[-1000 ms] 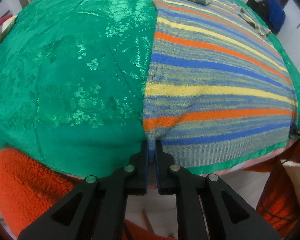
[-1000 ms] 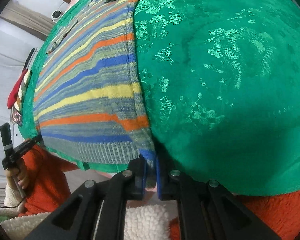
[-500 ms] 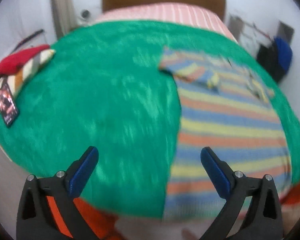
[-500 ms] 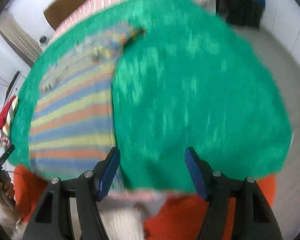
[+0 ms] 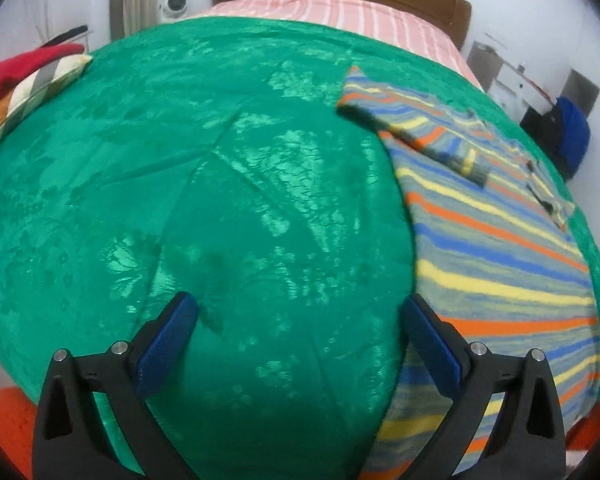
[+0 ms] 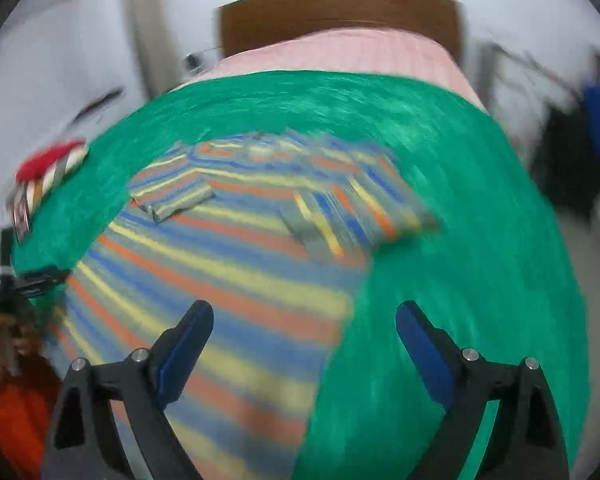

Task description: Fold small clothes

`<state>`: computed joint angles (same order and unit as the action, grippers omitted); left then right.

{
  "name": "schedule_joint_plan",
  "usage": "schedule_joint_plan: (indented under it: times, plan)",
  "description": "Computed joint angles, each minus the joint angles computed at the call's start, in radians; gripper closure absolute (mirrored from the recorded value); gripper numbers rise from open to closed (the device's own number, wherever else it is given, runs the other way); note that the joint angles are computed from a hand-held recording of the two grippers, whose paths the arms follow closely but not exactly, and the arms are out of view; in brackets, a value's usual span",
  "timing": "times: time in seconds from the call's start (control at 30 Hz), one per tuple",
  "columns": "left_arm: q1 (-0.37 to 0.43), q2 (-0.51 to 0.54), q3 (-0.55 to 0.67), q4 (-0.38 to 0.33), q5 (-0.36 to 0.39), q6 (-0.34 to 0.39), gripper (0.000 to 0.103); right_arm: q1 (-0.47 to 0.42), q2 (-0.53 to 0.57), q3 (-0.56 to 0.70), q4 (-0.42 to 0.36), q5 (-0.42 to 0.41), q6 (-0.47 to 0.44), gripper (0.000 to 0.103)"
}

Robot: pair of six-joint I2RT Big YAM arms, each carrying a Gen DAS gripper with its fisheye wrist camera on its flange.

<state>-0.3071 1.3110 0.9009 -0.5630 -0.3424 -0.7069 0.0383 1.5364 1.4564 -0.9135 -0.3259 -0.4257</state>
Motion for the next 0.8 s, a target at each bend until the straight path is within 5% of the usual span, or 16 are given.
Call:
schedule_joint_plan:
  times: [0.13, 0.17, 0.2, 0.23, 0.3, 0.47, 0.53, 0.7, 0.8]
  plan:
    - [-0.008, 0.008, -0.002, -0.012, -0.035, -0.002, 0.001, 0.100, 0.221, 0.205, -0.043, 0.121, -0.063, 0.015]
    - [-0.008, 0.006, -0.004, -0.014, -0.037, -0.001, 0.001, 0.113, 0.282, 0.254, -0.072, 0.154, -0.075, 0.024]
    - [-0.014, -0.011, -0.014, -0.025, -0.042, -0.008, 0.001, 0.116, 0.335, 0.302, -0.123, 0.174, -0.083, 0.038]
    - [-0.013, -0.014, -0.016, -0.028, -0.042, -0.012, 0.001, 0.117, 0.395, 0.361, -0.197, 0.200, -0.087, 0.070]
    - [-0.011, -0.023, -0.025, -0.030, -0.040, -0.022, 0.001, 0.089, 0.407, 0.391, -0.199, 0.187, -0.064, 0.099]
    - [-0.009, -0.018, -0.025, -0.027, -0.043, -0.040, 0.000, -0.097, 0.380, 0.478, -0.104, 0.245, 0.159, 0.098]
    - [-0.014, -0.010, -0.019, -0.032, -0.056, -0.043, 0.000, -0.179, 0.418, 0.567, -0.132, 0.281, 0.255, 0.098]
    - [-0.017, -0.011, -0.023, -0.028, -0.062, -0.047, 0.000, -0.282, 0.500, 0.657, -0.244, 0.266, 0.338, 0.099]
    - [-0.021, -0.009, -0.022, -0.032, -0.070, -0.041, 0.001, -0.300, 0.497, 0.603, -0.218, 0.297, 0.356, 0.099]
